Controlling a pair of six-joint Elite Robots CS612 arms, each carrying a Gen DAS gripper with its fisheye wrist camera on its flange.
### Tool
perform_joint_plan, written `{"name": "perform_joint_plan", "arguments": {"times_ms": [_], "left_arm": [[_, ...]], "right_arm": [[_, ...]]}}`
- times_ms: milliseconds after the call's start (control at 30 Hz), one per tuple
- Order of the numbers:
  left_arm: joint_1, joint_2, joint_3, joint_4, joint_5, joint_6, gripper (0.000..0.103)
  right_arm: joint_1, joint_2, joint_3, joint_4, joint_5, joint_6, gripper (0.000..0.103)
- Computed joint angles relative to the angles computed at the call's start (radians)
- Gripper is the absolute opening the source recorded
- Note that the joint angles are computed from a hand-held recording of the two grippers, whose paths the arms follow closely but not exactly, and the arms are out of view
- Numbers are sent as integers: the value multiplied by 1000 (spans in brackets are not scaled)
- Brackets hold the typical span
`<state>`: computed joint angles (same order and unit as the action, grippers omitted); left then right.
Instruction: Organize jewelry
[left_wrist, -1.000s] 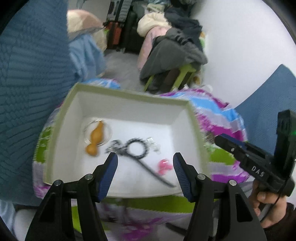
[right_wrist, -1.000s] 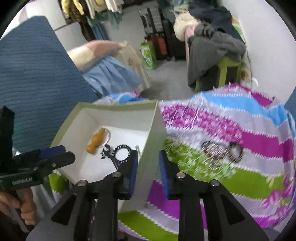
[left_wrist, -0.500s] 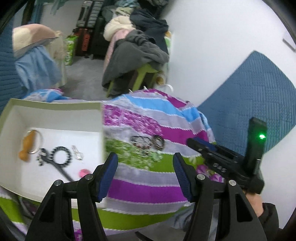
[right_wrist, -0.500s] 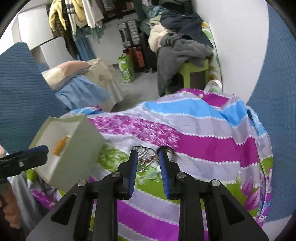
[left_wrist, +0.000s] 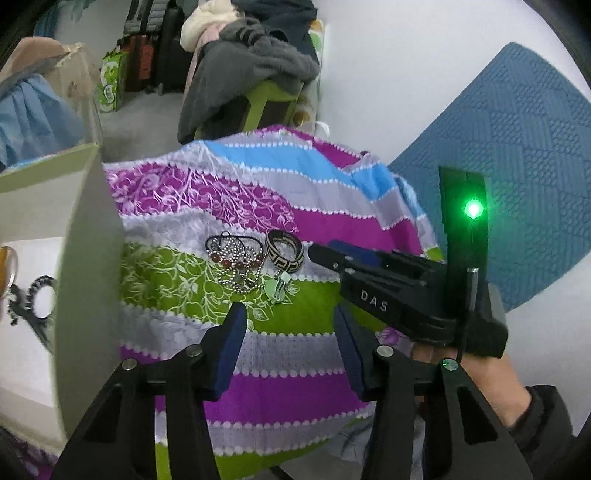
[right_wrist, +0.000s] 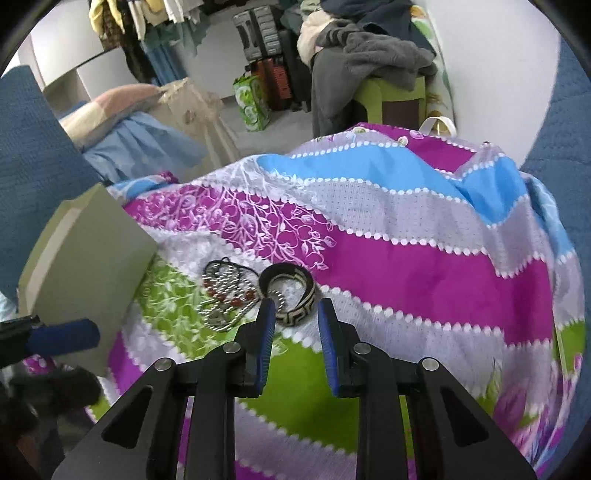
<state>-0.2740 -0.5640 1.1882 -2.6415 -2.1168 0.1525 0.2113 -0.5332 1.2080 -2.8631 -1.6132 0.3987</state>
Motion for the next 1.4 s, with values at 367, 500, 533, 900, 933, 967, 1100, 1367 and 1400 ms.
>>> {"name": "perform_joint_plan", "arguments": {"times_ms": [367,500,533,900,933,967,1100,1367,1400], "left_arm": [[-21,79,-90,58,66,-3,48],[-26,93,-105,71,80,3,48],[-26,96,-109,74,76,4,48],[-50,104,-110,36,133,56,42],[-53,104,-109,29,146,64,42],[-56,103,-106,23,158,73,42],[-68,93,-80,-17,203,105,40],[-55,86,-52,-54,158,31,40],[-57,85,-51,-51,165,32,40]], "right_arm": [[-11,53,-89,89,28,-86,13],[-7,65,-111,132,-1,-122,7],[-6,65,-112,136,-9,-127,6],[-25,24,-23,7,-29,-14,5],[-26,20,-14,0,-32,-2,5],[-27,17,-7,-4,-37,6,5],[-25,6,14,-7,-63,22,5],[-25,5,26,-14,-53,48,5],[-25,5,26,-14,-51,52,5]]}}
